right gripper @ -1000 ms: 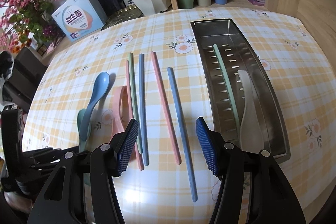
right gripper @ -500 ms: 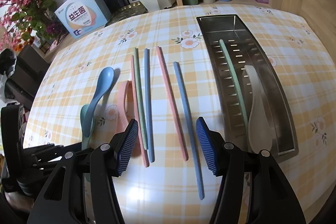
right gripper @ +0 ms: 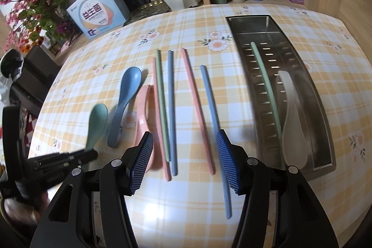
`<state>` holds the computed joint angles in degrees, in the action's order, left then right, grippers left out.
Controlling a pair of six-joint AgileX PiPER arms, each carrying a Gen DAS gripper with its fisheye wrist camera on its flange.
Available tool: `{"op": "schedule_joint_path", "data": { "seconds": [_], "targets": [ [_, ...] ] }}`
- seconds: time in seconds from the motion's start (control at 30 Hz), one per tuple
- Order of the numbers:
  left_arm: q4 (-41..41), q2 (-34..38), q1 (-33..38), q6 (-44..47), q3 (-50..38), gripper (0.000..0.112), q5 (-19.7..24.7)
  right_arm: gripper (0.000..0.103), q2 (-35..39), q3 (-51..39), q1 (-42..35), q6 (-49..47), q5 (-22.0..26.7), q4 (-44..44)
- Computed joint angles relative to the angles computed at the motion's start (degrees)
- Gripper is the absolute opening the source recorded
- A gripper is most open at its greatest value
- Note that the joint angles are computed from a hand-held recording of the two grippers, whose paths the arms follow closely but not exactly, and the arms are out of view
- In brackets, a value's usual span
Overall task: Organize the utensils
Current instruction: 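Move the left tool to the teal spoon and grasp its handle, then lower the right tool onto another green chopstick and close on it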
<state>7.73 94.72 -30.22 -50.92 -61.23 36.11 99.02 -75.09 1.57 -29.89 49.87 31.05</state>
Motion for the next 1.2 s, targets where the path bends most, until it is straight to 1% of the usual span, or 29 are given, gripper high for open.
{"op": "schedule_joint_path", "data": {
  "seconds": [0.1,0.13,0.17,0.2,0.33,0.47,0.57,0.7,0.83,1.0,1.17,1.2],
  "targets": [
    [2.3,-2.4,0.6,-2.9,1.7,0.012,-0.8,0.055,0.8,-0.5,0.8,-0.9,0.6,0.7],
    [2.7,-2.7,0.7,-3.4,1.8,0.012,-0.9,0.053,1.1,-0.7,1.1,-1.1,0.7,0.8],
    [3.4,-3.4,0.8,-4.1,2.2,0.012,-1.2,0.049,1.5,-1.1,1.4,-1.5,1.0,1.0],
    [3.7,-3.7,0.9,-4.3,2.3,0.012,-1.2,0.048,2.0,-1.6,2.0,-1.8,1.1,1.0],
    [4.6,-4.8,1.5,-5.2,3.2,0.012,-2.0,0.038,3.7,-3.5,4.5,-2.6,0.8,0.6],
    [5.7,-6.2,1.8,-6.3,4.4,0.012,-2.7,0.032,5.6,-5.8,6.7,-2.5,1.6,0.9],
    [6.2,-7.0,2.6,-6.4,5.1,0.012,-3.1,0.032,7.0,-7.7,9.1,-1.3,1.8,0.0],
    [6.6,-8.3,3.4,-6.7,6.4,0.012,-3.7,0.032,8.8,-9.4,11.7,1.6,0.9,-2.2],
    [6.0,-9.2,4.2,-6.4,7.6,0.012,-4.6,0.027,10.6,-11.3,12.6,4.7,0.2,-4.9],
    [5.5,-9.7,4.6,-6.2,8.6,0.012,-5.9,0.023,11.2,-12.2,11.9,8.2,-1.7,-8.7],
    [4.2,-9.4,5.0,-4.9,8.8,0.012,-6.7,0.009,13.7,-14.6,11.2,9.9,-2.1,-11.5],
    [4.0,-9.4,5.0,-4.6,8.7,0.012,-6.7,0.008,14.5,-15.5,11.4,10.1,-2.0,-12.3]
  ]
}}
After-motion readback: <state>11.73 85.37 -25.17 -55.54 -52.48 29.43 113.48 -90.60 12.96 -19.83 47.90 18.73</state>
